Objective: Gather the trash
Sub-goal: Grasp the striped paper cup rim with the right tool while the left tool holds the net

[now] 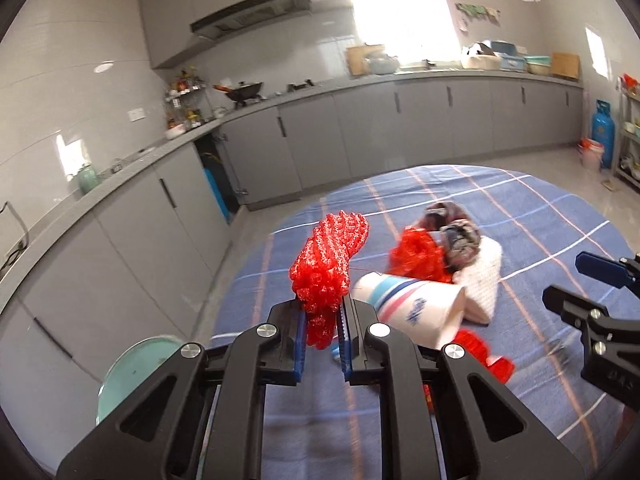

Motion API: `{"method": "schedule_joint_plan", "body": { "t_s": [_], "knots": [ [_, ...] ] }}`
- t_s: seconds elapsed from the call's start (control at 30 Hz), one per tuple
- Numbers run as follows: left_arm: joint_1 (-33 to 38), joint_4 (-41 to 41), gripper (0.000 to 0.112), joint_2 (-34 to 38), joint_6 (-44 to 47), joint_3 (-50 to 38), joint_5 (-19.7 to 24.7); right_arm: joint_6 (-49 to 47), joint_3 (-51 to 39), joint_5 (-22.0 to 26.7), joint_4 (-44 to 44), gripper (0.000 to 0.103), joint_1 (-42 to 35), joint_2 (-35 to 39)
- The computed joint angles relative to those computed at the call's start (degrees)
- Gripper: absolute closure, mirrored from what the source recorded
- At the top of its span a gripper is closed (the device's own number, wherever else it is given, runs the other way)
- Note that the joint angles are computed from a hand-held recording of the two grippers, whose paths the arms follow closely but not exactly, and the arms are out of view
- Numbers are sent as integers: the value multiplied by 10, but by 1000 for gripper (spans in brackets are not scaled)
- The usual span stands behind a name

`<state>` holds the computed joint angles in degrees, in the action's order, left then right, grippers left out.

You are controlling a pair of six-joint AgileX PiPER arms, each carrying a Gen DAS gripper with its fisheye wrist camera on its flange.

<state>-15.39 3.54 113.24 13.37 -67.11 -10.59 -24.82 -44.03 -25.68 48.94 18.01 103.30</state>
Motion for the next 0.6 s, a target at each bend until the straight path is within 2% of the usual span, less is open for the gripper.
{"method": "schedule_joint_plan", "body": {
  "t_s": [0.13, 0.47, 0.6],
  "knots": [
    [30, 15, 99, -1, -22, 19, -12, -22, -36, 20, 17, 48, 15, 17],
    [78, 121, 99, 11, -134, 29, -19, -87, -139, 92, 67, 48, 36, 73],
    [85, 156, 99, 16, -169, 25, -18, -200, -182, 115, 174, 50, 39, 98]
  ]
}}
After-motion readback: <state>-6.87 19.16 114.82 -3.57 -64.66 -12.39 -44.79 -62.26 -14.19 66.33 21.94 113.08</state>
